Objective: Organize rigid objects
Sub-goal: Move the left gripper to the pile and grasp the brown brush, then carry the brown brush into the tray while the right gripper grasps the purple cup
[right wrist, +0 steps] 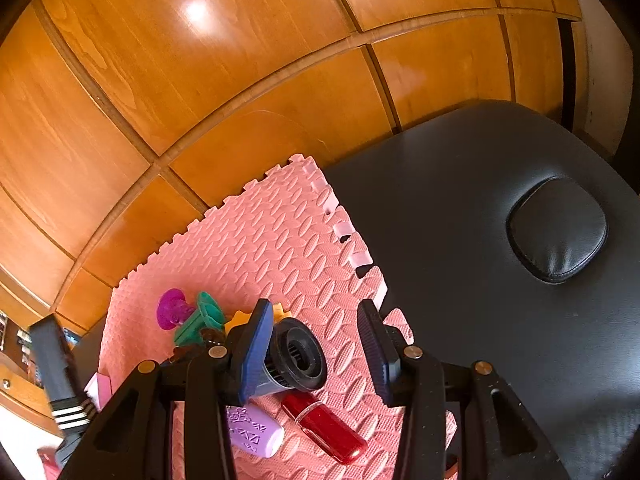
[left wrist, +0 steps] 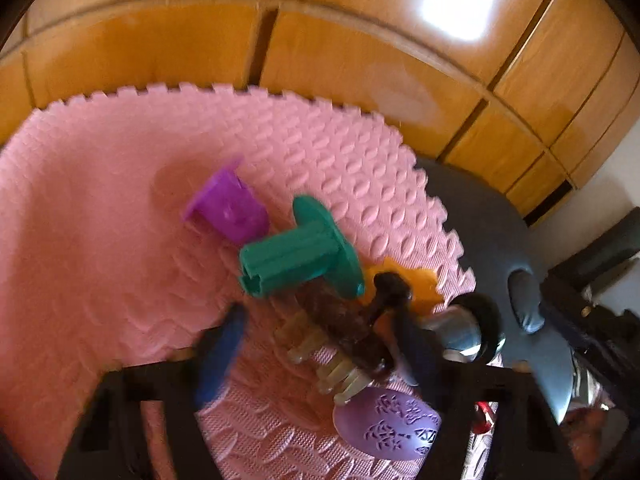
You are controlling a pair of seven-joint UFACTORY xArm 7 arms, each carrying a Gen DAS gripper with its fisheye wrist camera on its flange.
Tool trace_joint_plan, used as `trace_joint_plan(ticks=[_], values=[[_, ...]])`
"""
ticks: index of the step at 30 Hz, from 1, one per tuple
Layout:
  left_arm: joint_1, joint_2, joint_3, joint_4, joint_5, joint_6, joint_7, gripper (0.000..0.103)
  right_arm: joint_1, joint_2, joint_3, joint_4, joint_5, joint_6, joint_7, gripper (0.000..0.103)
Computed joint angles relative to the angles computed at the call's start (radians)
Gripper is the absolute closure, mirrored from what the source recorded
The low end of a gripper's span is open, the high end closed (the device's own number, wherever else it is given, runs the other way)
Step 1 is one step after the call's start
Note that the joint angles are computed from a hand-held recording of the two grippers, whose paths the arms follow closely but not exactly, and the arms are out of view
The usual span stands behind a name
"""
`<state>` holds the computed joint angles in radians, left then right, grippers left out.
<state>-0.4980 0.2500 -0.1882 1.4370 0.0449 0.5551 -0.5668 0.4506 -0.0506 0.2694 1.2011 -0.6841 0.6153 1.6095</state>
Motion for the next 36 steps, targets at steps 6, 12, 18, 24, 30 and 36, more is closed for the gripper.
trace_joint_plan(ticks=[6, 12, 18, 24, 30, 36], values=[[0.037, -0.075, -0.027, -0.108, -0.114, -0.066, 0.082, 0.047, 0.005, 0.008, 0.001, 0.01, -0.006, 0.029, -0.011, 0.059], [0.05, -0.277, -0.018, -0.322, -0.057, -0.068, 0.032, 0.047, 0.012, 0.013, 0.0, 0.019, -0.013, 0.051, -0.021, 0.059], [0.066, -0.473, -0.038, -0.508, -0.063, -0.037, 0.038, 0.047, 0.032, 0.034, 0.0, 0.048, -0.025, 0.084, -0.061, 0.059], [0.073, -0.626, -0.064, -0.646, -0.04, -0.023, 0.033, 0.047, 0.049, 0.05, -0.007, 0.061, -0.045, 0.041, -0.103, 0.059], [0.081, -0.685, -0.09, -0.696, -0.001, -0.035, 0.037, 0.047, 0.094, 0.131, -0.008, 0.147, -0.012, 0.003, -0.269, 0.059], [0.067, -0.698, -0.068, -0.718, -0.034, -0.065, 0.059, 0.047, 0.185, 0.37, -0.005, 0.481, 0.094, 0.132, -0.682, 0.059]])
